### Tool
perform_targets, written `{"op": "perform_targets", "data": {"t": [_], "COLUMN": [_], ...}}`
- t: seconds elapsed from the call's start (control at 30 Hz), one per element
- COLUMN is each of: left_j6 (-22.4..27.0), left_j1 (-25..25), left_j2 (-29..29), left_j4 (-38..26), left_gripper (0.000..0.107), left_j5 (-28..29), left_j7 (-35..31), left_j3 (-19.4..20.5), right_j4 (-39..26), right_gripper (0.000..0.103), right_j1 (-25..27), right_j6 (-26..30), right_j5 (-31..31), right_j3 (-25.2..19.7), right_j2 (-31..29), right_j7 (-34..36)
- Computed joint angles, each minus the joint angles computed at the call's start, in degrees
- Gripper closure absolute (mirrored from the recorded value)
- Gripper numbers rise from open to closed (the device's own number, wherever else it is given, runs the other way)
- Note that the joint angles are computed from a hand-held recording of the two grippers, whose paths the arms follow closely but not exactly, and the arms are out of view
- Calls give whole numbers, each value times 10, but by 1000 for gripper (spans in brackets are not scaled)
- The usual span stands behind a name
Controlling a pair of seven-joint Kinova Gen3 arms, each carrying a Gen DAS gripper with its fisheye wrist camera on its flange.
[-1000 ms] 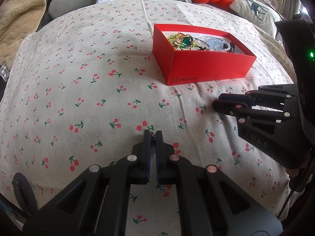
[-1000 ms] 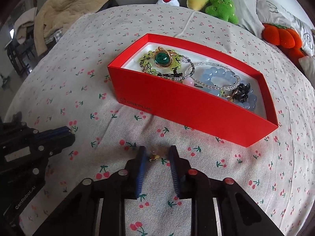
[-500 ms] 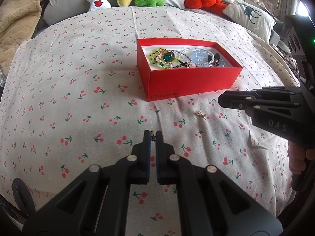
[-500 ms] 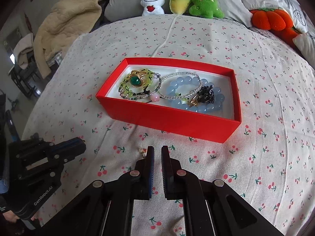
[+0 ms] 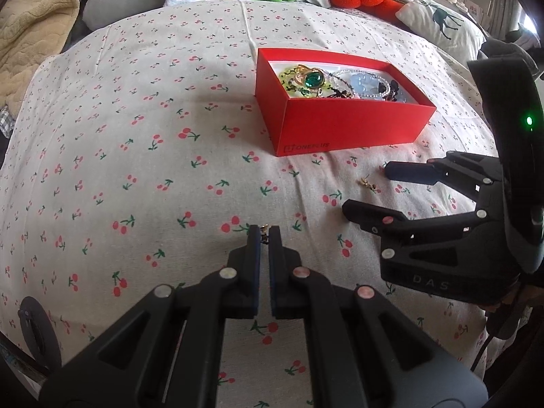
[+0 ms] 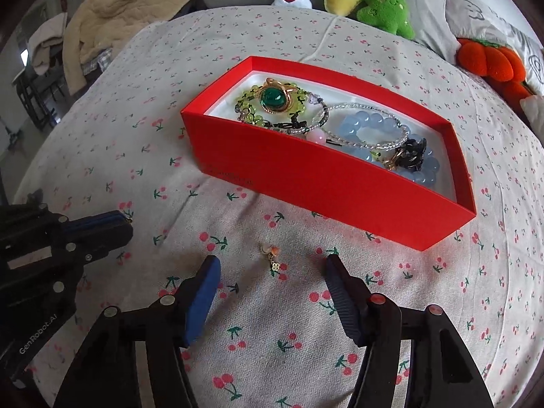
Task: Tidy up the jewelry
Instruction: 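Carry the earring and charm into the red box with both tools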
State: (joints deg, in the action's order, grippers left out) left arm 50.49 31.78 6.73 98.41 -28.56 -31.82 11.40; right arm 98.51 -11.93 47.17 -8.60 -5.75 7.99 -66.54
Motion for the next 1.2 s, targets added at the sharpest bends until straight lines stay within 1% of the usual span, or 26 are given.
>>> {"op": "perform_targets", "data": {"t": [0.07,0.1,0.13,0.17,0.23,0.27,0.3,0.33,0.43,0.73,0.9,1.07,1.2], "left_j6": [-1,-1,-1,-1,-1,-1,0,1,4,3,2,9,24], "left_j1": [0,-1,-1,-1,-1,-1,-1,0,3,4,5,4,1], "left_j2": [-1,-1,-1,-1,-1,-1,-1,1,3,3,1,2,12], "left_j4": [1,2,2,2,3,2,2,1,-2,-12,-19,-42,-80], "left_gripper": [102,102,102,102,102,102,102,102,102,102,102,102,102], "left_j5": [0,0,1,1,2,2,2,0,-3,-3,-4,1,5], "left_j7": [-1,-1,-2,-3,-3,-3,-3,-2,0,0,-1,-17,-41], "left_j3": [0,0,0,0,1,1,1,1,2,-1,1,2,-1], "right_j4": [-2,-5,-8,-9,-9,-9,-11,-10,-13,-47,-65,-83,-101], "right_gripper": [47,56,62,65,80,84,92,93,95,95,95,95,95], "right_j1": [-2,-1,0,0,1,3,6,9,20,78,104,116,120], "right_j6": [-2,1,3,4,2,4,7,9,20,86,115,131,131], "right_j5": [1,-1,-3,-3,-4,-9,-14,-18,-39,-131,-171,-198,-210], "right_j3": [0,0,0,1,0,0,0,0,2,19,27,31,32], "right_j2": [2,3,5,6,5,5,6,5,4,6,6,4,8], "right_j7": [-3,-2,-3,-5,-5,1,7,12,28,87,109,119,112]}}
